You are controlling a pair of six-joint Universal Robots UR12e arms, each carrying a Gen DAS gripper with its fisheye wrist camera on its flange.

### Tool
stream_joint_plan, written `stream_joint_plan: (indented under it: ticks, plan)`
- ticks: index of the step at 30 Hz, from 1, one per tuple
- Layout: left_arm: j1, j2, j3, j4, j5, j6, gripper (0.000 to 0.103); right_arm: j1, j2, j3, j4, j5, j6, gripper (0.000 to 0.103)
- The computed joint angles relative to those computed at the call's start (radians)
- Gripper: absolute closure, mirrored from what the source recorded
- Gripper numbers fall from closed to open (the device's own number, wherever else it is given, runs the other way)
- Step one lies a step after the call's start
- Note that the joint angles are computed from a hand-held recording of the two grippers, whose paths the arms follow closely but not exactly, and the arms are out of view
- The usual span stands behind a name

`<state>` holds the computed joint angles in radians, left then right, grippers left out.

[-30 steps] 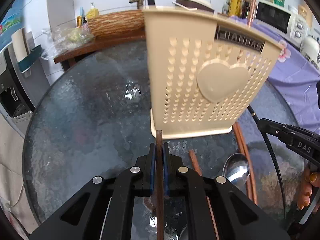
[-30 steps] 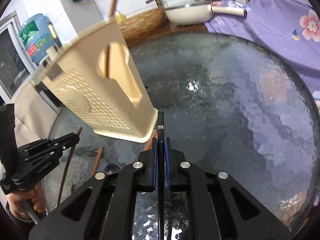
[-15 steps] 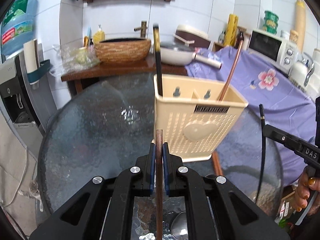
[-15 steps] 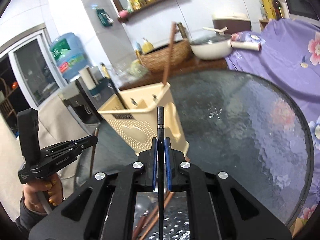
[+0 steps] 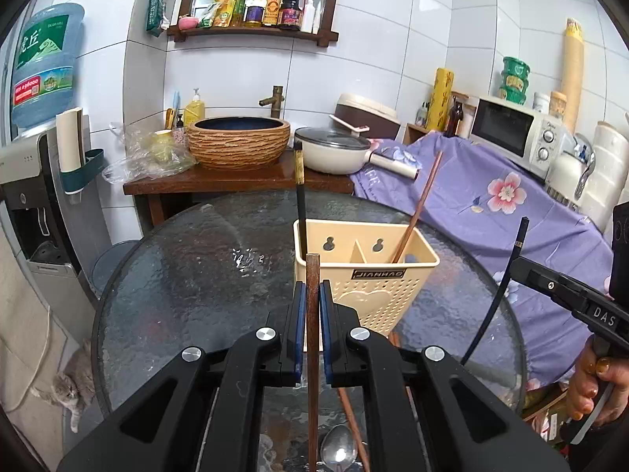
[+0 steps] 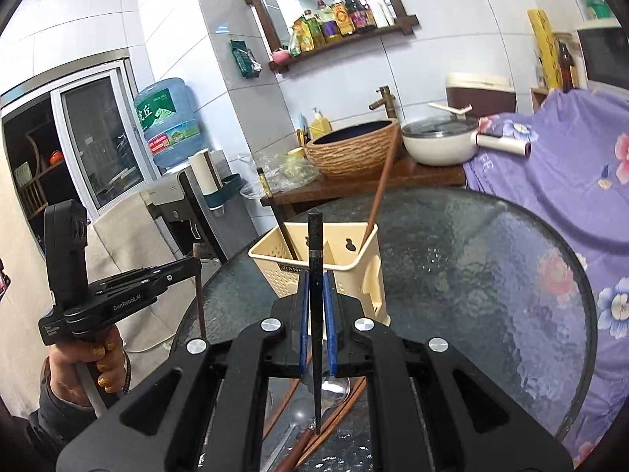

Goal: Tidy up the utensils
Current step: 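Lift the wooden chopstick with the left tool while the right tool carries the black chopstick toward the holder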

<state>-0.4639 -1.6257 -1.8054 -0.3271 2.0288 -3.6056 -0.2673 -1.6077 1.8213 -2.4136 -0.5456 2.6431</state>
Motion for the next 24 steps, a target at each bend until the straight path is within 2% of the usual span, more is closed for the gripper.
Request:
stream_joint_plan:
  ticks: [13, 17, 24]
  plan:
    - [-0.016, 0.001, 0.026, 0.042, 0.032, 0.046, 0.096, -0.007, -0.009, -0.033, -0.003, 0.038, -0.016, 0.095]
    - [-0.023, -0.004, 0.042, 0.050, 0.042, 0.068, 0.096, -0.001, -0.008, -0.051, 0.027, 0.040, -0.042, 0.095]
    - [-0.029, -0.013, 0.099, 0.057, 0.053, 0.122, 0.096, 0.013, 0.010, -0.102, 0.029, 0.041, -0.014, 0.095]
